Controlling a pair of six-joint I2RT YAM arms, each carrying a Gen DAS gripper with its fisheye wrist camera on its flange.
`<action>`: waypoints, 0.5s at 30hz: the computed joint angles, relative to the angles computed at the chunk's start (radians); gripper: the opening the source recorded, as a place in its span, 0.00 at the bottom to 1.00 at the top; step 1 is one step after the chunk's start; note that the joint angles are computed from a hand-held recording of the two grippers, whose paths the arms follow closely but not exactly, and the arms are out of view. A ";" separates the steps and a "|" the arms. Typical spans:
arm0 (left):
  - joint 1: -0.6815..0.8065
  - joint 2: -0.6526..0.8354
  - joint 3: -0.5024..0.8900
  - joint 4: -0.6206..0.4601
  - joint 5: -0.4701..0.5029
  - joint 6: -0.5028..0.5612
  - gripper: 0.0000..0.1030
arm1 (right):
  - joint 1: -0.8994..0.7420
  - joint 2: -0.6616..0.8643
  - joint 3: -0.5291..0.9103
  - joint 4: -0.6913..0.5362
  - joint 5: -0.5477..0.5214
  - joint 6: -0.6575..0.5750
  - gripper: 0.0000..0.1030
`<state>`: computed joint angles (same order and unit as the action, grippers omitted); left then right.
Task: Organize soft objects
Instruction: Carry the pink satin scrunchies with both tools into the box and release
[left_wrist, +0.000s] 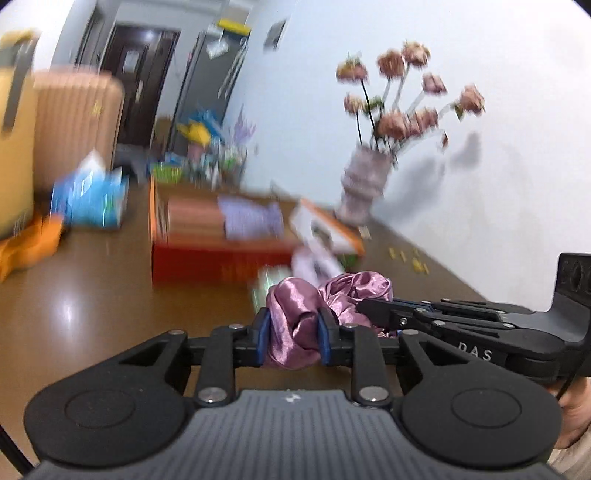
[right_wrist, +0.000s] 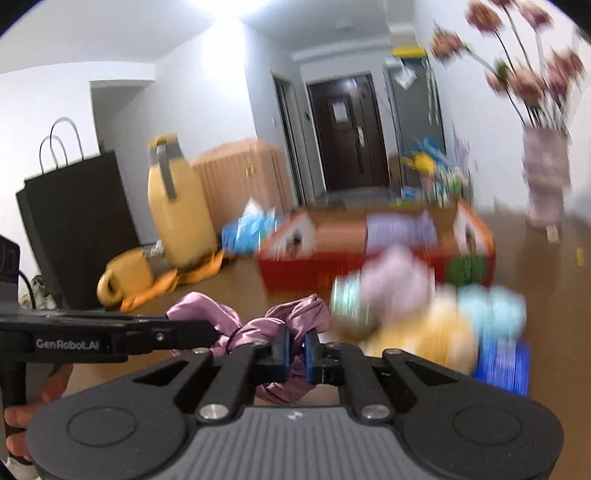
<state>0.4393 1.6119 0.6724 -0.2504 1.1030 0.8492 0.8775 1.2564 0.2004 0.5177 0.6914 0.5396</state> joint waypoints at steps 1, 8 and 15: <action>-0.062 0.000 0.022 0.123 -0.023 -0.139 0.25 | -0.121 0.005 0.036 0.026 -0.098 -0.105 0.07; -0.367 0.289 0.435 0.302 -0.362 -0.534 0.25 | -0.644 0.382 0.545 -0.137 -0.621 -0.288 0.07; -0.502 0.659 0.893 0.106 -0.658 -0.549 0.27 | -0.760 0.892 1.201 -0.570 -0.767 -0.290 0.05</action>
<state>-0.0623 2.2713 1.5650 -0.1442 0.4447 0.3001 0.1174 2.1485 1.4010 -0.0523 -0.0756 0.2501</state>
